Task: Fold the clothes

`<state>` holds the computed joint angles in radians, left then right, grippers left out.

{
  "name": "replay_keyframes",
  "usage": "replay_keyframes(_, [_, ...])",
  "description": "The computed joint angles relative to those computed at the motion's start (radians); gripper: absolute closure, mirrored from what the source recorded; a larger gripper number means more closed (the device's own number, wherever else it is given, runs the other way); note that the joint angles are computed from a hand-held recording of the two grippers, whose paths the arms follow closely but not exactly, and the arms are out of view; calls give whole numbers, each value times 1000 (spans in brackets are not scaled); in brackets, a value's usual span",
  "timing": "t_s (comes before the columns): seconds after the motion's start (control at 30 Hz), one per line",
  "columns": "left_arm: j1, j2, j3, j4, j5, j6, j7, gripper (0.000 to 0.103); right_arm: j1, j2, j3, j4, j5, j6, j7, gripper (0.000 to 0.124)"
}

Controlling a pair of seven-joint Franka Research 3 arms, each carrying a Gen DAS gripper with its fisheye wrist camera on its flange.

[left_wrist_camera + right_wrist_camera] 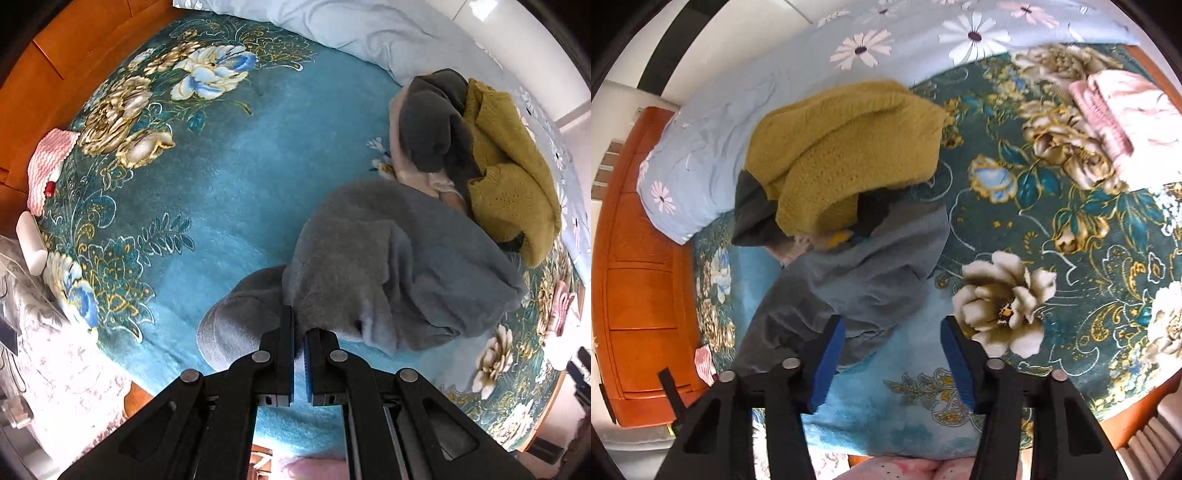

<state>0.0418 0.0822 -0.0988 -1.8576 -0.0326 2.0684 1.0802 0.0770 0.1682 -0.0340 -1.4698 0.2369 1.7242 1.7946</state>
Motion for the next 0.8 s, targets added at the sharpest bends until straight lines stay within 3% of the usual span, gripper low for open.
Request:
replay_keyframes(0.27, [6,-7,4,28,-85,-71,-88,100,-52,74,-18,-47,108,-13,9,78])
replay_keyframes(0.47, [5,-58,6,16,-94,-60,-197,100,-103,170,-20,-65,273,55,103,84])
replay_keyframes(0.63, [5,-94,13,18,-50,-72,-261,100,-126,289,-15,27,320,108,245,83])
replay_keyframes(0.8, [1,-109,14,19,-25,-122,-307,99,-125,453,-5,220,225,33,328,75])
